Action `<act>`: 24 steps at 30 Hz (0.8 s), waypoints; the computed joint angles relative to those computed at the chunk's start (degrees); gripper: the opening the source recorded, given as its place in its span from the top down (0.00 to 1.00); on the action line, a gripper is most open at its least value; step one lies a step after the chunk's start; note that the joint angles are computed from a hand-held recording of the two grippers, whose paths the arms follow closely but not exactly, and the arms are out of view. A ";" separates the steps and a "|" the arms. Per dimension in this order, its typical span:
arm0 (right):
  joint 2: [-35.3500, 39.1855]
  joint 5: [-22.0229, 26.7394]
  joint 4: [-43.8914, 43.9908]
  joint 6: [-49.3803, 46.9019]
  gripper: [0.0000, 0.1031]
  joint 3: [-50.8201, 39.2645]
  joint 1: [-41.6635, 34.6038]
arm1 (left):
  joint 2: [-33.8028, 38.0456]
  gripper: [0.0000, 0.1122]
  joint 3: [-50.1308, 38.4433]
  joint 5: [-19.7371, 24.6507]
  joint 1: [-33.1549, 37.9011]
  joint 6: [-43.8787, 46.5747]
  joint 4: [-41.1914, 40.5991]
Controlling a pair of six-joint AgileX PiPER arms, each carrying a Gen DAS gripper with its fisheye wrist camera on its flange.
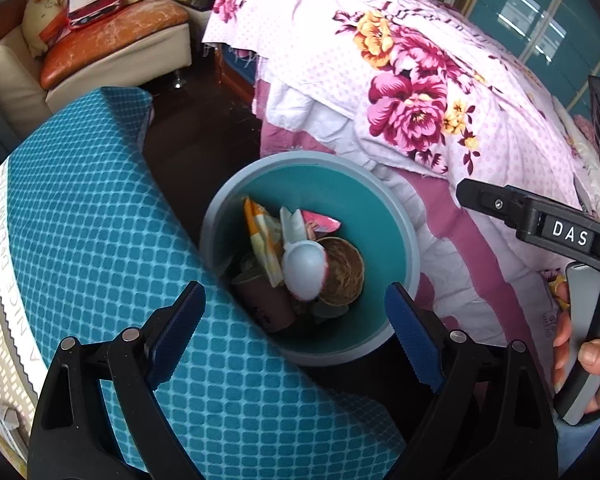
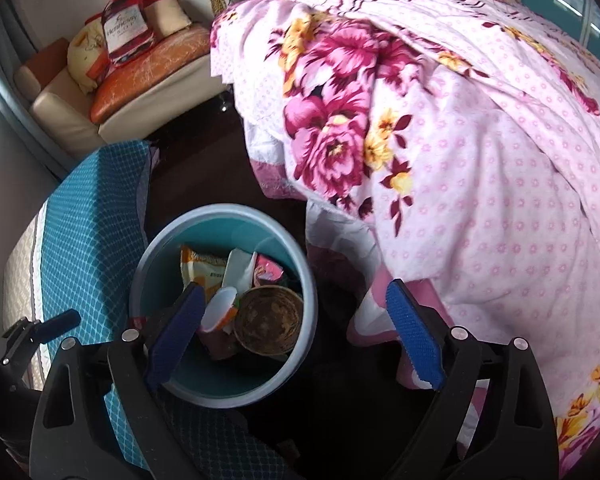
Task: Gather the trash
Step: 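Open right tool to drop the bowl while left tool drops the egg capsule, then move both open tools back to the napkin and white box on the bed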
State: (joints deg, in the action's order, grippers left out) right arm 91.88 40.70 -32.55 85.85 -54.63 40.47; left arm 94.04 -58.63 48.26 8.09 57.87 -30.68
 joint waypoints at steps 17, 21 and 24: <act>7.86 10.48 2.37 -3.24 0.15 -17.74 11.33 | -2.07 0.19 -3.78 11.88 22.50 13.29 -4.42; 11.30 13.14 3.84 -5.72 0.15 -24.01 13.50 | -0.36 0.19 -6.60 14.91 28.85 15.54 -4.70; 14.41 15.32 4.81 -7.57 0.15 -29.42 15.18 | 1.11 0.19 -8.82 16.80 32.81 16.64 -4.63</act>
State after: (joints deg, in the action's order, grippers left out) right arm 106.29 56.03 -27.74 78.28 -84.05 55.65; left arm 95.15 -67.45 65.06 40.90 74.51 -35.31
